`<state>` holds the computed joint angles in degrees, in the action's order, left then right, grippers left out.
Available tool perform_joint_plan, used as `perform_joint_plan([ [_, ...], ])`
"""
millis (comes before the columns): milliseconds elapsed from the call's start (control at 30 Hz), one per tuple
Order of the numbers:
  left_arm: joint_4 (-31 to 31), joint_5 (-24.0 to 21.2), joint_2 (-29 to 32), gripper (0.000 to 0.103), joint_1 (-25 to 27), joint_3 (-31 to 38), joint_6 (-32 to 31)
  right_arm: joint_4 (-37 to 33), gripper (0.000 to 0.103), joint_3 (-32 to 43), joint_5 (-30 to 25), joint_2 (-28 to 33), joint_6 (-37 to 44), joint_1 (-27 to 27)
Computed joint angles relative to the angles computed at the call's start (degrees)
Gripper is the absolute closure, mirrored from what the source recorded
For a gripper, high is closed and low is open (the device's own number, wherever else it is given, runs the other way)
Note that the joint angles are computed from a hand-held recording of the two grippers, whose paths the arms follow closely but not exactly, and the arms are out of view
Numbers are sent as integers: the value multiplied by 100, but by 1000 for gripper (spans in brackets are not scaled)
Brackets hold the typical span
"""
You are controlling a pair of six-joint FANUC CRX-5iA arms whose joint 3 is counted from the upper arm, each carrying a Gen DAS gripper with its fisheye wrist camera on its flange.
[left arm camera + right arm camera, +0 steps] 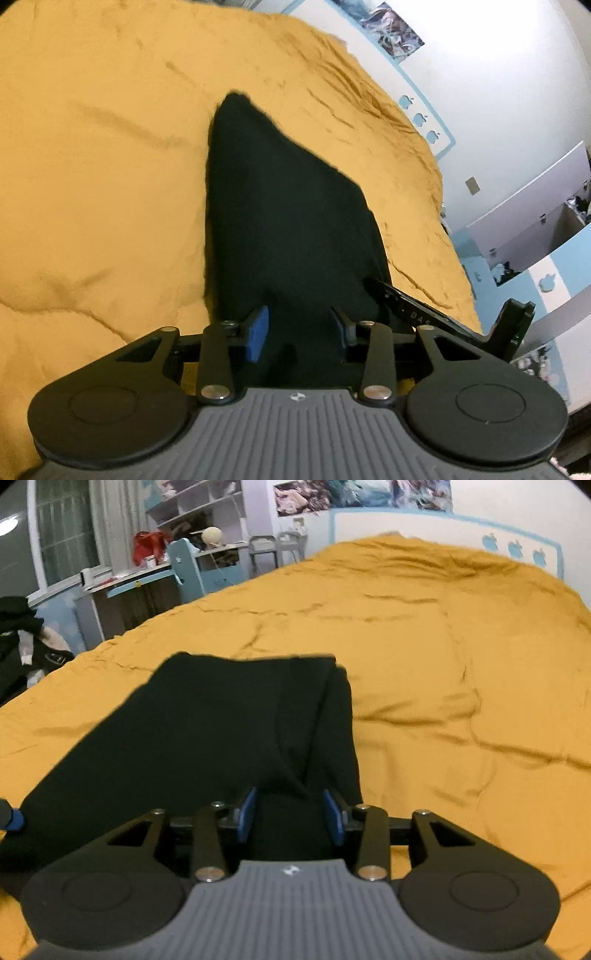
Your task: Fold small clothes
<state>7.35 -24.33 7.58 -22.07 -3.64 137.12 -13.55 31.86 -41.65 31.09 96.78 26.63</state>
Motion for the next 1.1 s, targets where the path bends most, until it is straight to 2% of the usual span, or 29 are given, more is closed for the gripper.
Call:
perform_joint_plan([
  [100, -133, -114, 63, 61, -19, 114, 138, -152, 65, -85, 51, -57, -11, -57],
  [167, -405, -414, 89, 61, -70, 358, 489, -24, 60, -202, 122, -206, -389, -30],
  [200, -623, -647, 113, 61, -123, 544, 679, 93, 54, -381, 199, -379, -574, 0],
  [233, -943, -989, 158, 59, -213, 829, 903, 250, 46, -540, 267, -528, -750, 50],
  [333, -1703, -1811, 273, 50, -495, 1509, 1392, 892, 35, -1014, 256, -995, -1323, 275],
  [367, -1957, -2098, 316, 45, -628, 1748, 1510, 838, 35, -1066, 148, -1122, -1286, 294],
  [433, -2439, -2696, 445, 36, -903, 2236, 1708, 806, 23, -1266, 42, -1422, -1392, 349],
  [567, -3233, -4119, 825, 29, -1471, 3330, 1840, 1595, 22, -1923, 52, -2012, -2251, 645],
  [667, -3702, -4848, 1024, 26, -1876, 3895, 1825, 2113, 21, -2331, 19, -2411, -2772, 855],
  [733, -3870, -5143, 1107, 26, -2058, 4129, 1808, 2264, 21, -2533, -6, -2677, -2944, 948],
  [800, -3962, -5299, 1155, 26, -2174, 4283, 1782, 2554, 21, -2774, 27, -2909, -3316, 1054],
  [967, -4290, -5749, 1305, 25, -2518, 4659, 1725, 2774, 21, -3086, -211, -3366, -3710, 1251],
  [1100, -4300, -5810, 1294, 25, -2619, 4670, 1790, 3149, 21, -3380, -348, -3647, -3975, 1433],
])
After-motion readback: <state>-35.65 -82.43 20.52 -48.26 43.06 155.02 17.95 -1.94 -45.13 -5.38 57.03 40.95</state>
